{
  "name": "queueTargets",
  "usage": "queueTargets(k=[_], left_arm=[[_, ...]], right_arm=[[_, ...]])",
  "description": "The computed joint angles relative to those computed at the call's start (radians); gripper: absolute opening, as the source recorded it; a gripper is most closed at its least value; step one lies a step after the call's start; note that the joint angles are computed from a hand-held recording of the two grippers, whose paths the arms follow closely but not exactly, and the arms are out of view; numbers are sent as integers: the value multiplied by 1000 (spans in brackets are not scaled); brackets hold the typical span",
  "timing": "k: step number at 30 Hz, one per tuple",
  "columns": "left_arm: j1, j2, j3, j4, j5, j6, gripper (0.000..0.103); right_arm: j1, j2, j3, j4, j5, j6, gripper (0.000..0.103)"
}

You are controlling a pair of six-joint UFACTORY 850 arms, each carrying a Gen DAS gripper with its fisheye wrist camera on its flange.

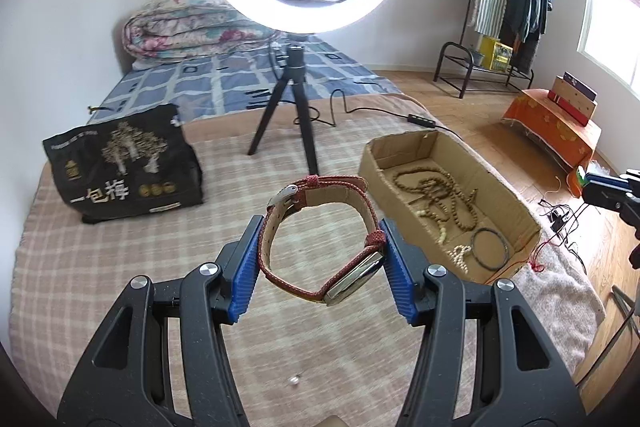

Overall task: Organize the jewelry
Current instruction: 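Carry the watch with left gripper while right gripper carries pendant to the box, then lower and open left gripper in the box while right gripper releases the pendant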

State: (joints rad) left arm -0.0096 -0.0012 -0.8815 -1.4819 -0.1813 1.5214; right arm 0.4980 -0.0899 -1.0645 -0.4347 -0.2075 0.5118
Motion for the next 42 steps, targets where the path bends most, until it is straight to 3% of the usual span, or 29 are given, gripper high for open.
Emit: queueTargets(k=[13,28,42], left_arm=[[-109,-93,-91,-91,35,73,57],[-196,-222,-188,45,74,-73,58],[-224,-294,-229,161,94,-192,58]], right_arm=[[-84,-29,1,108,-15,-112,12],[-135,-116,-22,460,-2,-432,12],[-149,-178,-26,586,-5,-548,13]])
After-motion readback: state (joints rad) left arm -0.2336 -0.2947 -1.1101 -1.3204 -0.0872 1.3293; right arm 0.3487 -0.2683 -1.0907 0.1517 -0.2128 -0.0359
